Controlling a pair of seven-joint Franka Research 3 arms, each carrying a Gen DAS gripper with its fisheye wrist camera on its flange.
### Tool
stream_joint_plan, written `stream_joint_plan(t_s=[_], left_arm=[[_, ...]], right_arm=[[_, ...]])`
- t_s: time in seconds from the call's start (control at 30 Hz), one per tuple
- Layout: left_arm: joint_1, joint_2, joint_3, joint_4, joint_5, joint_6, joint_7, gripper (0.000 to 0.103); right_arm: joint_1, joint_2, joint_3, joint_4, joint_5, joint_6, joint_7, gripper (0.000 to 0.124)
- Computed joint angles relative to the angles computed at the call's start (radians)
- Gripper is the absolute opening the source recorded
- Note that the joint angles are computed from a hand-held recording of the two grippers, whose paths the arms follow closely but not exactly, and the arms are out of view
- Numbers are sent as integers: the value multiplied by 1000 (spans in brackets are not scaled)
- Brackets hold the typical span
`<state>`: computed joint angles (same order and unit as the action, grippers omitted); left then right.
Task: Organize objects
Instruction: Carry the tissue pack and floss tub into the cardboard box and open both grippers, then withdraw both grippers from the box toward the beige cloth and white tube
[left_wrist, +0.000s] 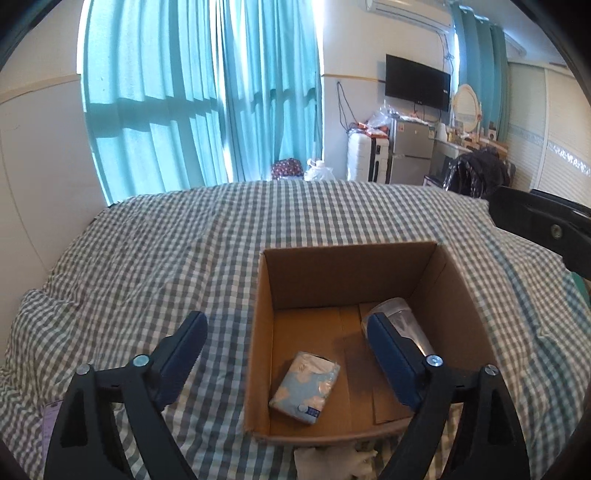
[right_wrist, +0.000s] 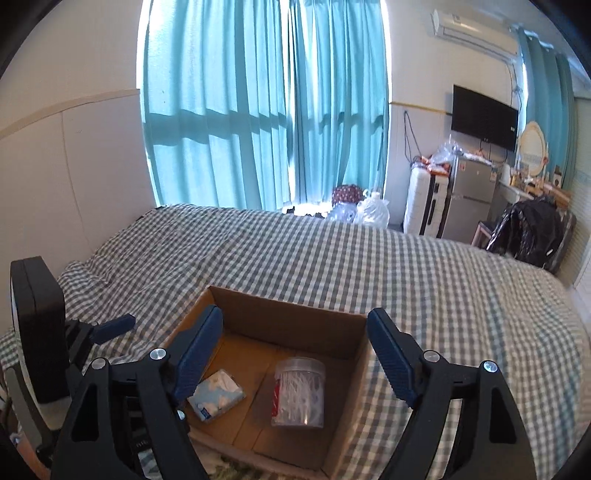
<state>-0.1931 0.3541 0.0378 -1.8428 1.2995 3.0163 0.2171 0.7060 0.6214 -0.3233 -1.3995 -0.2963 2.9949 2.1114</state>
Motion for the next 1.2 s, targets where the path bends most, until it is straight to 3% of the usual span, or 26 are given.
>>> stream_joint_plan(t_s=[0.1,0.23,0.5,0.77,0.97,1.03,1.2], left_arm=[[-13,-68,13,-48,100,-10,-101,99],[3,-165,-15,-125,242,-71,-230,103],[83,-293,-110,-297,332,-124,-318,103],[136,-331,-154,-444,333,-111,-375,103],[138,-299,-163,-513,295,-105,-352,103],[131,-273,-166,-520,208,-117,-263,103],[104,-238,-163,-518,191,-117,-217,102]], right_arm=[[89,-94,-93,-127,-63,33,71,81],[224,-197,-228,-265,-209,63,208,81],[361,-340,-324,-473,-491,66,446,81],[278,-378,-199,-587,-542,38,498,81],[139,-341,-21,-622,-449,4,397,78],[80,-322,49,-617,-406,-12,345,72],[-46,-278,206,-595,-283,-60,194,56]])
